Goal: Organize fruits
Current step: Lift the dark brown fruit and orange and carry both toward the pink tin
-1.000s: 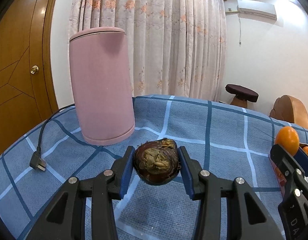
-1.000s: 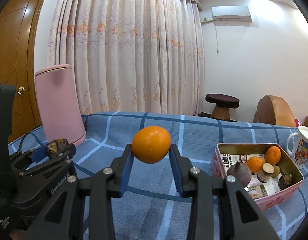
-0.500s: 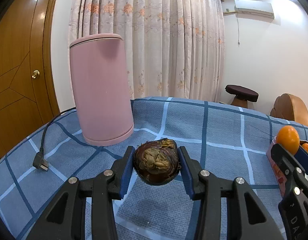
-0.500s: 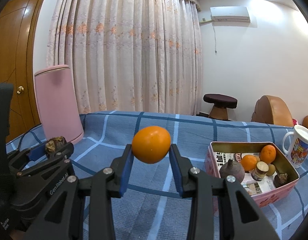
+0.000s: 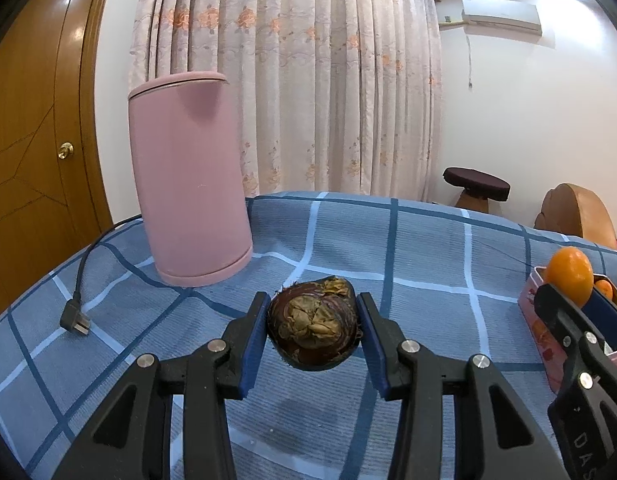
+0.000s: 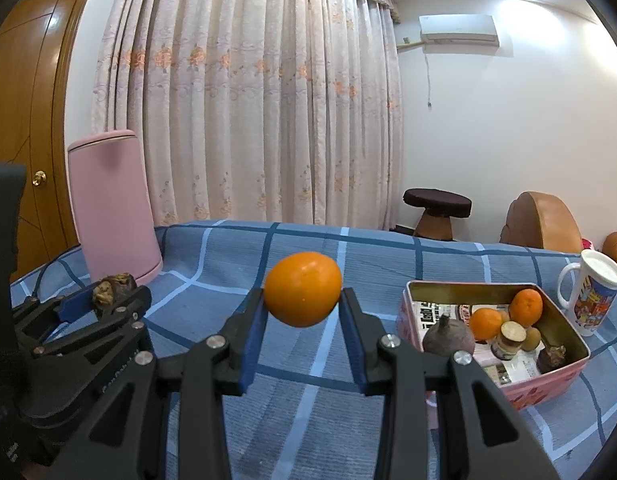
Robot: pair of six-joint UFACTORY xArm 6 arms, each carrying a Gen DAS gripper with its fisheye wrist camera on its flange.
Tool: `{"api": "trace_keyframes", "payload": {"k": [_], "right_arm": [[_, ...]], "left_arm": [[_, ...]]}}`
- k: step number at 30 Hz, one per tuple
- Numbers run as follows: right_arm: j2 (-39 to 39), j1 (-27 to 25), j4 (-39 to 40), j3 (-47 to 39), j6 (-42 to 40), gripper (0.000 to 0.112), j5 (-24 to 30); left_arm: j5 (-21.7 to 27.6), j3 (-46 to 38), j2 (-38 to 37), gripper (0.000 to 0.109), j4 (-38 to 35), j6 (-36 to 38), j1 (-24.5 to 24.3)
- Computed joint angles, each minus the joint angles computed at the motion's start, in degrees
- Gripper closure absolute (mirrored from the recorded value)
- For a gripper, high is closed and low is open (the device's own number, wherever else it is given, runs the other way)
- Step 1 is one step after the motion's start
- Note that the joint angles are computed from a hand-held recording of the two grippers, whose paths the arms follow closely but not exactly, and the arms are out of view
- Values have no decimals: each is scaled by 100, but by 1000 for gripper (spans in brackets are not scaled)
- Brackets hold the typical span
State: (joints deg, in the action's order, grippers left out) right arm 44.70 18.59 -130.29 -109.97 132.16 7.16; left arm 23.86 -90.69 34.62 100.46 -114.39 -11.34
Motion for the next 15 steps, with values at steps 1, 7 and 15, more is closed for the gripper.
{"api": "trace_keyframes", "payload": {"k": [1,7,15], "right_arm": [[-34,-10,-84,47,86,73,9],[-279,-88,-651,384,640,73,50],[-488,-153,-1070,660,1016,73,111]], "left_arm": [[6,1,-3,63,14,-9,-18],[65,49,-36,63,49,-77,-101],[156,85,-57,63,104,-161,-242]]}}
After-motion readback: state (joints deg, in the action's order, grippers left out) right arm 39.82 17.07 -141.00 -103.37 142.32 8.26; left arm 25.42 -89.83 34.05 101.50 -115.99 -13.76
